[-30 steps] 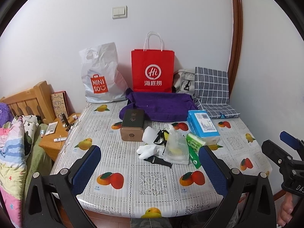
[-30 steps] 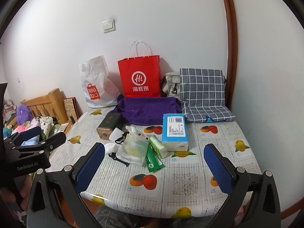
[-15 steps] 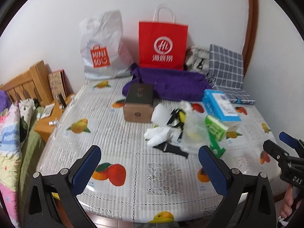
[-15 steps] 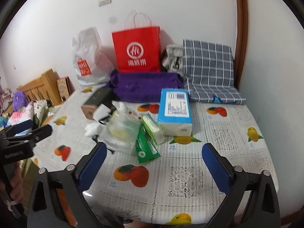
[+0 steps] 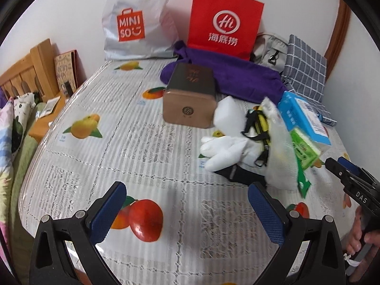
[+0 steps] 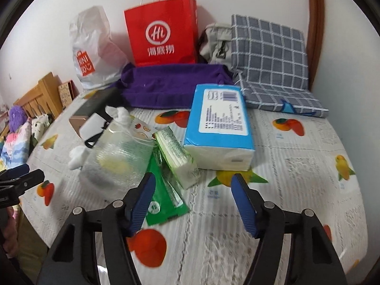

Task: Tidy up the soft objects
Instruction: 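Lower the right gripper onto the green-wrapped roll and close it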

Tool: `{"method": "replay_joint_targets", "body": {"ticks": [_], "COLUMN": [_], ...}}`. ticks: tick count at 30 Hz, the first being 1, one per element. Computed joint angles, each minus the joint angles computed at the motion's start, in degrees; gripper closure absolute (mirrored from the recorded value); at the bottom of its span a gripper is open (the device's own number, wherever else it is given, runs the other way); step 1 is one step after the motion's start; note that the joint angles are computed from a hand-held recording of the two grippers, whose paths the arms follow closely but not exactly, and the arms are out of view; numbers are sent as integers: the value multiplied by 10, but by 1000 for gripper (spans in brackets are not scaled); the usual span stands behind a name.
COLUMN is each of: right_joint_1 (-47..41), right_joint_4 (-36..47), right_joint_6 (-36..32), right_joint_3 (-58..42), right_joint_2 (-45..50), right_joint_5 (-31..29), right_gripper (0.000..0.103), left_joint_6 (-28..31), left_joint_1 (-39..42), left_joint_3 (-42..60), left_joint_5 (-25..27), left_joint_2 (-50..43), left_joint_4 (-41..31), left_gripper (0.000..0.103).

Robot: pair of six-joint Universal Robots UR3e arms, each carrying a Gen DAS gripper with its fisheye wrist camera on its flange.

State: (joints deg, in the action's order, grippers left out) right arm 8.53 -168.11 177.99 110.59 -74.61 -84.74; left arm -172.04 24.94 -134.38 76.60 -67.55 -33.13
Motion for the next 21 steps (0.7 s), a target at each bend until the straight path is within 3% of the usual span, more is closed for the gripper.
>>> {"method": "replay_joint_targets", "body": {"ticks": [8, 11, 13, 14, 21], "right_joint_1": [10, 12, 17, 18, -11], "right_joint_4": [-7, 0, -6, -14, -40], "right_joint_6": [-8, -7, -9, -9, -5], "right_joint_3": [-74, -91, -97, -94, -29], "right_joint_2": [93, 111, 121, 123, 73], "right_joint_5": [4, 16, 13, 13, 68], "right_gripper": [43, 56, 75, 79, 84], "left_joint_6": [2, -1, -3, -3, -13], "left_joint_1": [5, 0, -7, -11, -49], "left_joint_3": [12, 16, 16, 17, 19], "left_joint_5": [-2, -7, -11, -11, 21], "left_joint_2": [-56, -74, -86, -91, -114], "left_joint_4": [29, 44, 54, 57, 88], "left_gripper": [0, 0, 0, 0, 0]}}
